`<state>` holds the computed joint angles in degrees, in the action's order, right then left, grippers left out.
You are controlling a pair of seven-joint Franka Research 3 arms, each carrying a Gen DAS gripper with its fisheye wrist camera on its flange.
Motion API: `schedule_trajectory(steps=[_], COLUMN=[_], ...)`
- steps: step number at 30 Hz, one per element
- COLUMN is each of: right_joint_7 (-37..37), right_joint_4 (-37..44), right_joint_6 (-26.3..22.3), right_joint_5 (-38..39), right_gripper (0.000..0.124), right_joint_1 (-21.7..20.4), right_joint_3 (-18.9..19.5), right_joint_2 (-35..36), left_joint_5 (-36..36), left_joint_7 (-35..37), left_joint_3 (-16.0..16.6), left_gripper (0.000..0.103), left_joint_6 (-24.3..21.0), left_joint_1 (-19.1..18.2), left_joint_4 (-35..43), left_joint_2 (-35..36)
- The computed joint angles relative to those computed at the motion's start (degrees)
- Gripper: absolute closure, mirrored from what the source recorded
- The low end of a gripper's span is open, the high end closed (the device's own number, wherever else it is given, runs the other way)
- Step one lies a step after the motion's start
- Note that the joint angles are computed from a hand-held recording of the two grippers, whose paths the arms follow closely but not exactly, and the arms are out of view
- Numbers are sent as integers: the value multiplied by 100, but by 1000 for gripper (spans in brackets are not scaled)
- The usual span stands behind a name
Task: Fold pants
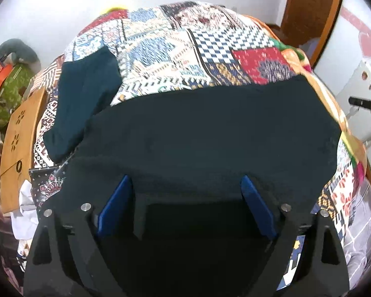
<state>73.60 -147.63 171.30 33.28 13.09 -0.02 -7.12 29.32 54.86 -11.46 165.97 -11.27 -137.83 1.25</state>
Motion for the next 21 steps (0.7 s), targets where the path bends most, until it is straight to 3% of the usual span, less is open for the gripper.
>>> schedule_trajectory(steps=[4, 10, 14, 18, 21], right_joint_7=[191, -190, -943, -1395, -1072], right_joint_4=[155, 717, 1394, 2087, 2816], right_joint_6=[134, 256, 262, 111, -227], right_joint_5=[-370, -218, 276, 446, -106], right_gripper=[115, 93, 85, 80, 80], right_joint_1=[54, 619, 1043, 1153, 1305], right_joint_3=[189, 389, 585, 935, 1023], right_joint_2=[-78, 168, 639, 1189, 1867], left_joint_5=[909, 1278, 924, 270, -320], left_joint_7=[-954, -1303, -874, -200, 350], left_joint_3=[134, 254, 577, 887, 1075], left_gripper=[12, 12, 12, 12, 12], left_joint_6=[222, 321, 306, 451, 549], left_joint_1=[238, 1026, 1411, 1638, 1723], left_joint_4=[-219, -650, -901, -1121, -1221], left_joint_2=[-440, -1143, -1310, -1210, -961])
